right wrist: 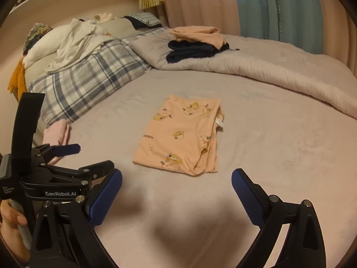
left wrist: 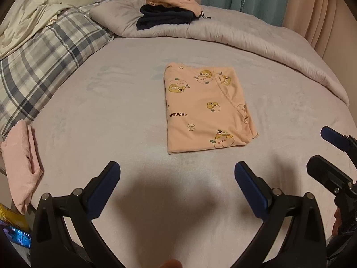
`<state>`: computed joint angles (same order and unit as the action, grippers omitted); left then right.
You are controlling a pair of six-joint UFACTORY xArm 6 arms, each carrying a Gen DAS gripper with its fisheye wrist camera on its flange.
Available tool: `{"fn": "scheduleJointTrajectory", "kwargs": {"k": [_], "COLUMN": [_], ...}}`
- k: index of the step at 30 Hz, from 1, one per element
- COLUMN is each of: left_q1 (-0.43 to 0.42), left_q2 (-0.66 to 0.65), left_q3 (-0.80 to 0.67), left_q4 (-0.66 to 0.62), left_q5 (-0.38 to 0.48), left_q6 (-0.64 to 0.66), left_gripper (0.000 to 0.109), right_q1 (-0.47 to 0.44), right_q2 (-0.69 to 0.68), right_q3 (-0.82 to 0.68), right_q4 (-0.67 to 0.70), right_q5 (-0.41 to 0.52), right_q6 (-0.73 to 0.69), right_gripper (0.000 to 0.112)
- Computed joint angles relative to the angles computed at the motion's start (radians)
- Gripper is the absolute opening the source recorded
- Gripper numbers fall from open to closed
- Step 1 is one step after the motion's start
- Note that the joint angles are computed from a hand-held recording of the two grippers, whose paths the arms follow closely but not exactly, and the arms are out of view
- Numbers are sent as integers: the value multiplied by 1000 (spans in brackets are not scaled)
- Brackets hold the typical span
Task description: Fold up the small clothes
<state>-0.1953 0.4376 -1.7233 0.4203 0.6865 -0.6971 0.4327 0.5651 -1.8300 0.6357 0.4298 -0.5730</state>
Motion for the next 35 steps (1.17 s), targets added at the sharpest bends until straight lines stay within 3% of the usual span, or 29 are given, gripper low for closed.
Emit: {"fn": "scheduleJointTrajectory", "kwargs": {"k": [8, 35], "left_q1": [-3, -9], "left_q2": [-49, -71], "left_q3": [39, 33], "left_q4": [45, 75], "left_q5": [-14, -4], "left_q6": [-41, -60], "left_gripper": [102, 102], "right_q1": [11, 12], "right_q2": [-34, -37], "right_q3": [31, 14], "right_q4": [18, -25], "right_q5": [-40, -26], "right_q6": [-13, 42], "right_gripper": [102, 102]}}
